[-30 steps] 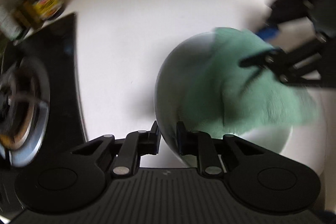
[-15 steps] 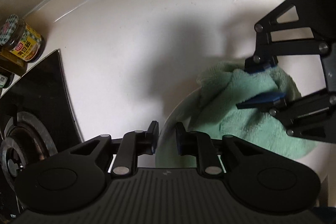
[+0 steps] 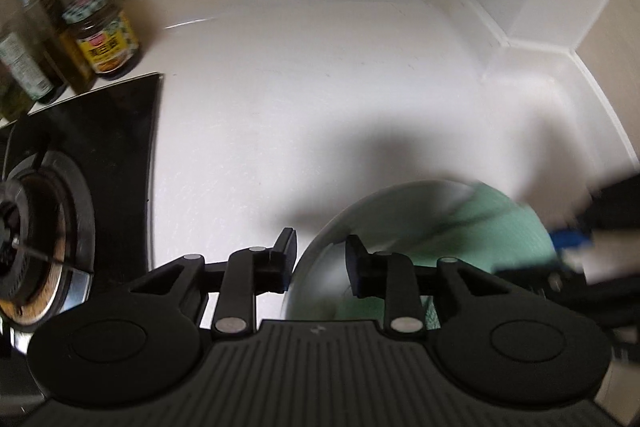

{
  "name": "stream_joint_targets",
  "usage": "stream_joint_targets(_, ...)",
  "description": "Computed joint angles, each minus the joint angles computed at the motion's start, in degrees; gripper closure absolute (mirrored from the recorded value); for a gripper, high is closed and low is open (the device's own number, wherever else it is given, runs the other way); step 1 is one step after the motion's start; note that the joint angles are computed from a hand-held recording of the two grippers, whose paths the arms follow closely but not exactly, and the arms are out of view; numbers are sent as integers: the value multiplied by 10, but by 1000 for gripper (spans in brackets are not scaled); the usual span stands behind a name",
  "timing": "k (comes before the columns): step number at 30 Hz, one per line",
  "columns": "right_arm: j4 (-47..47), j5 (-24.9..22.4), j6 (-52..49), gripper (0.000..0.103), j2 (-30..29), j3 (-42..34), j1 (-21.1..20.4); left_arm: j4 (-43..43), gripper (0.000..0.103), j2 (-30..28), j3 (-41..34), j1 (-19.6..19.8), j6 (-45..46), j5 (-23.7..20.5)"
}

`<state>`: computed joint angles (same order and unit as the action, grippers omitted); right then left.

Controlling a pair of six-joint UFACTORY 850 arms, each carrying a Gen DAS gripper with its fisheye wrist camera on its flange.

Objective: Clean bowl
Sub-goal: 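Wipe the bowl interior with the cloth in the right gripper while the left tilts the bowl, then rub the cloth around the bowl bottom with the right gripper while the left holds the rim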

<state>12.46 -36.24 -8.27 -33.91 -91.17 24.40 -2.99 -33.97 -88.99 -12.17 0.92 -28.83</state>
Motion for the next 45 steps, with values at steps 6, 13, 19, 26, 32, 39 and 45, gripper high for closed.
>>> stream_joint_targets(6,48,97,243,77,77,126,28,151,63,18,31,-26,-192,27)
stream_joint_targets(13,62,48,83,77,49,81,12,145,78,25,27,-28,-106,-35)
stream_joint_targets(19,-44,-55,-179,82,-20,-45,-1,19,85,-8,-35,-13,138,-121)
stream_joint_targets(26,-69,-131,-503,80,-106,-189,-3,58,84,-60,-117,-31,212,-168)
stream_joint_targets(32,-44,-168,-605,80,-144,-254,-8,-11,88,-116,-213,-14,234,-237)
stream_joint_targets(39,-13,-115,-437,81,-98,-176,-18,-165,81,-91,-159,30,187,-189)
stream_joint_targets(45,-26,-32,-209,81,-18,-51,-9,-142,76,-54,-99,16,132,-119)
